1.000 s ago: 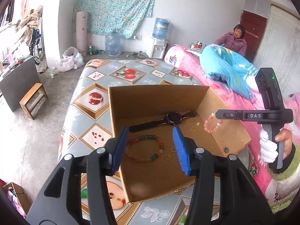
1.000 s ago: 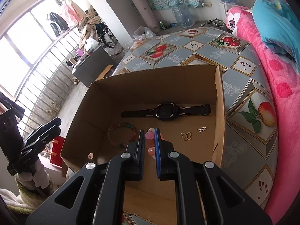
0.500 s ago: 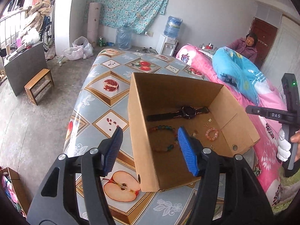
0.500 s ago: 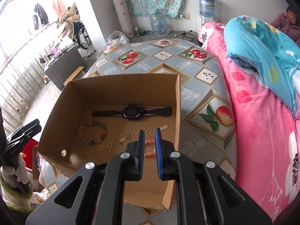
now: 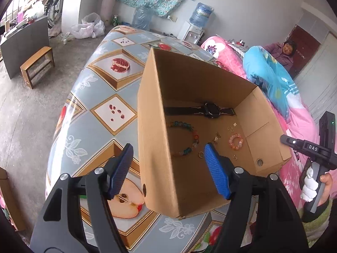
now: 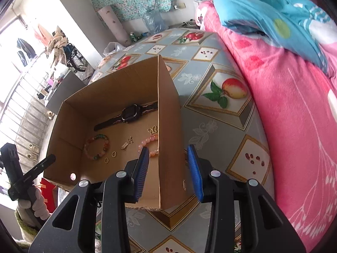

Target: Organize jewelry

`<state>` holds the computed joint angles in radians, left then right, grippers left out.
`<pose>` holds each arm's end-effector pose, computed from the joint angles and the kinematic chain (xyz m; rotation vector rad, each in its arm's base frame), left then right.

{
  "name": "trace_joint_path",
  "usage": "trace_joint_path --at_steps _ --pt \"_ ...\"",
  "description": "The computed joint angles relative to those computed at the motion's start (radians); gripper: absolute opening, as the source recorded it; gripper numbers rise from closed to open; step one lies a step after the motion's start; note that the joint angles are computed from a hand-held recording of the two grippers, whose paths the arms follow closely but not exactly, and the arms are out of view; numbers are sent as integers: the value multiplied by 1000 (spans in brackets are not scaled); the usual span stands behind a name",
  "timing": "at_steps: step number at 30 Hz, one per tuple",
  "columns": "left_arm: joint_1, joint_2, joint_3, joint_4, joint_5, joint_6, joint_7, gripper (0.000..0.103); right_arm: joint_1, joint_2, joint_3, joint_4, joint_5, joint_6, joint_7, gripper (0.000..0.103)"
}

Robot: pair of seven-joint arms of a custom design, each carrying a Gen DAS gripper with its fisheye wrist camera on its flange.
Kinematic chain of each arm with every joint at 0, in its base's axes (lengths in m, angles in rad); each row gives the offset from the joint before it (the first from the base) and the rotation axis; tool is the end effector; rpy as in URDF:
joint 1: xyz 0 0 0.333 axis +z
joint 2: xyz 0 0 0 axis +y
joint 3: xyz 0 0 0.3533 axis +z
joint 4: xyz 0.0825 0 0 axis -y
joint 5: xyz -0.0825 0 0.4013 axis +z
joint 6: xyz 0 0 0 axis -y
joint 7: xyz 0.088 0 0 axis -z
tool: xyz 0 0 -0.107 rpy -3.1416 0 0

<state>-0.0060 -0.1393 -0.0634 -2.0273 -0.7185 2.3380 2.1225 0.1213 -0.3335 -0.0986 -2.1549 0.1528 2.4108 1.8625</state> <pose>0.5645 -0.0517 0.5930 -1.7889 2.2570 -1.1212 0.5047 0.0054 0.6334 -1.4590 2.1002 -0.2771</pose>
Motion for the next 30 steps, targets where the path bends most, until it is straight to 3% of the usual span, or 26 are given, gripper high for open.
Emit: trace_joint_path --at_steps 7,14,30 --pt "-5 23 -12 13 6 -43 -42 70 28 27 -18 -3 112 -30 -67 38" --pt "-16 16 -25 6 60 -17 -72 75 11 28 15 0 53 -34 -15 40" --pt "-26 12 -31 9 130 -7 -113 76 9 6 21 -3 6 -43 27 40"
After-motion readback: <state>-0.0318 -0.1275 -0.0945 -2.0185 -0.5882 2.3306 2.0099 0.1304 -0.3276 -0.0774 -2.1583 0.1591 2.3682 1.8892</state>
